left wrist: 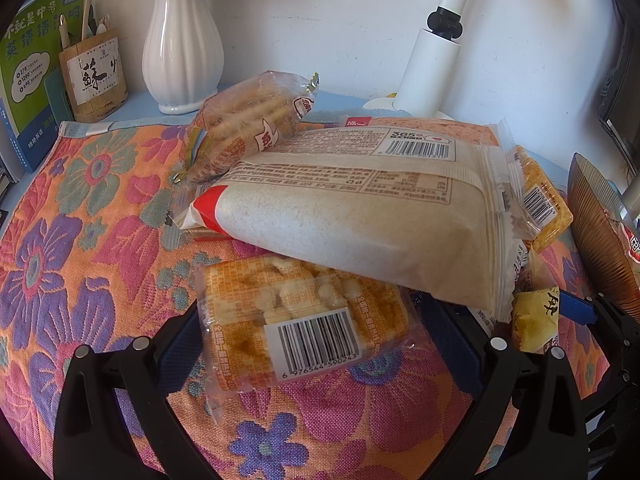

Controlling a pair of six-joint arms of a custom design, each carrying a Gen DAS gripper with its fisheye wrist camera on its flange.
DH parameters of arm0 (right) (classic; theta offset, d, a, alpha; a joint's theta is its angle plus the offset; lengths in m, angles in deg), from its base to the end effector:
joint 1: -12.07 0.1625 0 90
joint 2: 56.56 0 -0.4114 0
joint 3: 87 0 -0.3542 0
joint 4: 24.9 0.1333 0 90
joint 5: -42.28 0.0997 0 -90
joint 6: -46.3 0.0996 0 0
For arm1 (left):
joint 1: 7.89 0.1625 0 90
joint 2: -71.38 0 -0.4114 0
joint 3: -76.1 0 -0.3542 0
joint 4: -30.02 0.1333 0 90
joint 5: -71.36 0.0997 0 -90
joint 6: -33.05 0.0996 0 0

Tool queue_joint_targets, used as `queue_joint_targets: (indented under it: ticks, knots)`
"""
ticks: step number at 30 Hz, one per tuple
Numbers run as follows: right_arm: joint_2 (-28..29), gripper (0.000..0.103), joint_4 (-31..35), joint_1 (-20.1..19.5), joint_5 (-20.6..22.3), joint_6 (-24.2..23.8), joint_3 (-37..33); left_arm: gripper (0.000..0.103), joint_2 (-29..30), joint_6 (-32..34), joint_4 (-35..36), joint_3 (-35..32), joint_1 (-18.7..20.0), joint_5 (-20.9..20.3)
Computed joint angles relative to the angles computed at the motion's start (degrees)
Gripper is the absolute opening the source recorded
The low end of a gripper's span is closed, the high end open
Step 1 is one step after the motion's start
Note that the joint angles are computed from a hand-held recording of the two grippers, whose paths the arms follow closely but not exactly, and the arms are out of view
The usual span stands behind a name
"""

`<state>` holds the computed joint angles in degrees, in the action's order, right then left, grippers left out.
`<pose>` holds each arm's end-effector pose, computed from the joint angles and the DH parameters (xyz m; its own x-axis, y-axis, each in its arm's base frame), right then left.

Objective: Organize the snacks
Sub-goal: 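Lower the right tool onto the yellow peanut bag while the left tool lowers onto the cracker pack, then grasp the yellow peanut bag with the right tool while the left tool grasps the cracker pack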

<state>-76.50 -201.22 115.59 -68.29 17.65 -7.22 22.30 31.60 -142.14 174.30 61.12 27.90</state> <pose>0.2582 -0.6533 -0.0425 -0.7307 -0.4757 0.4898 -0.6376 0.7318 -0.2405 -0.0309 -0.6546 0.2025 -0.7913 -0.1429 -0.5945 0.2803 0.7793 -0.5604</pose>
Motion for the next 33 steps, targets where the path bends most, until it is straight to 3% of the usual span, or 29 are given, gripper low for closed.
queue_joint_targets:
  ticks: [9, 13, 15, 19, 33]
  knots:
    - [-1.2, 0.1, -0.8, -0.7, 3.6, 1.8, 1.6, 0.098, 0.0, 0.0, -0.1, 0.0, 0.0, 0.0]
    - [-3.2, 0.08, -3.5, -2.3, 8.9, 3.7, 4.3, 0.098, -0.2, 0.1, -0.8, 0.2, 0.2, -1.0]
    - [-3.2, 0.075, -4.0, -2.3, 8.7, 3.8, 4.5, 0.092, -0.6, 0.1, -2.3, 0.9, 0.4, -1.3]
    - [-3.2, 0.069, -5.3, -2.1, 8.7, 3.6, 4.9, 0.08, -1.1, 0.1, -4.9, 1.9, 0.6, -1.6]
    - [-4.6, 0.055, -12.1, -3.7, 14.6, 4.1, 8.6, 0.078, -4.8, -1.3, -4.8, 5.9, 0.6, -4.3]
